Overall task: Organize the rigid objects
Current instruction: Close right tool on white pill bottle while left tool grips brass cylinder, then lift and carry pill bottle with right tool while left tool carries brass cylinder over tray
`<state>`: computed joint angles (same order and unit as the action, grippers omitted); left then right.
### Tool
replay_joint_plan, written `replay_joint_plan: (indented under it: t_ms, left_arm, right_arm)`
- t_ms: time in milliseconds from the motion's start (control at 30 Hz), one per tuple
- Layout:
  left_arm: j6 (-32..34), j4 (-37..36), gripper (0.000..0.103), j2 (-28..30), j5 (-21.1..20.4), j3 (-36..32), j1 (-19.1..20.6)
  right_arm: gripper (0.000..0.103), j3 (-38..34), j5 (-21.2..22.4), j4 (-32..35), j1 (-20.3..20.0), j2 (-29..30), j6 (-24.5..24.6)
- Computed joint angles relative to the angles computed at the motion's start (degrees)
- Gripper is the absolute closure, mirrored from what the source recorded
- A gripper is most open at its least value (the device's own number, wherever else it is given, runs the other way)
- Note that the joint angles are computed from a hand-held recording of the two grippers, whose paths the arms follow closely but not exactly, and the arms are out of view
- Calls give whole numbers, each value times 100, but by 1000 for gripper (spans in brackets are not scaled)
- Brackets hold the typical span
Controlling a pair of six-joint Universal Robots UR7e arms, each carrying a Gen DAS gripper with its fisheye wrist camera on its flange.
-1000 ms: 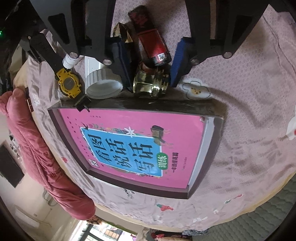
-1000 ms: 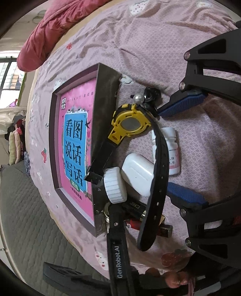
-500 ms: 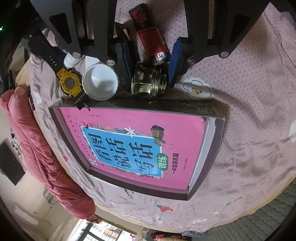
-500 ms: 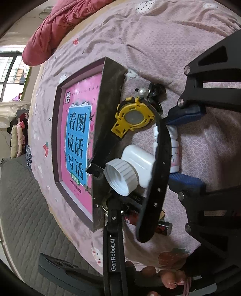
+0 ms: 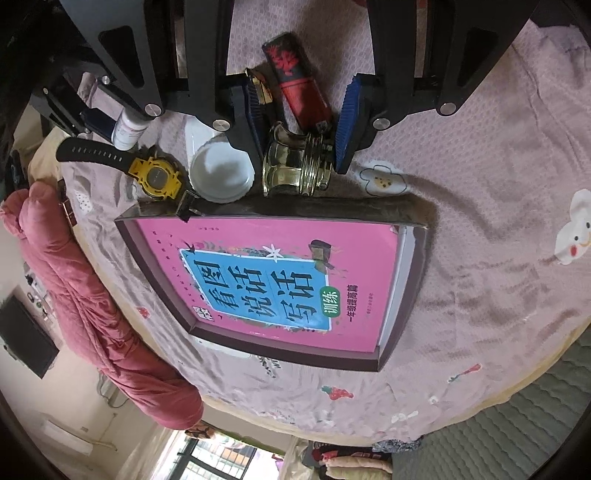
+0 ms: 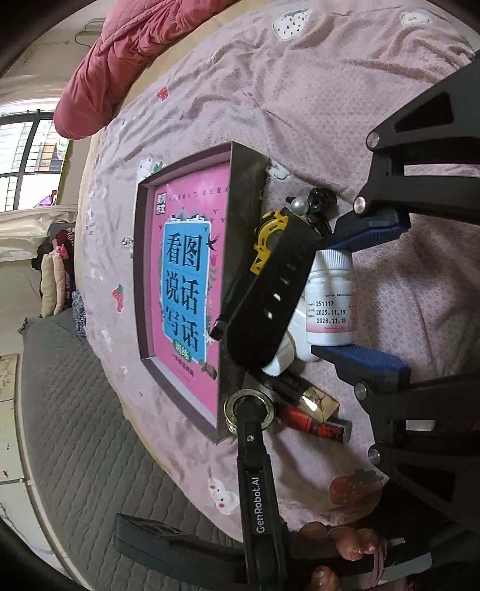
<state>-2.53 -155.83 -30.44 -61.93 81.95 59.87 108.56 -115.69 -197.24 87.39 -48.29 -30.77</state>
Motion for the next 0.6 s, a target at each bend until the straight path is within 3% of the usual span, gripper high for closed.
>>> replay_joint_plan:
  t_ms: [600]
  left_arm:
    - [72,-346,67,-487,101,611,-202]
  right_arm:
    - [56,279,173,-359,236,-239,-25]
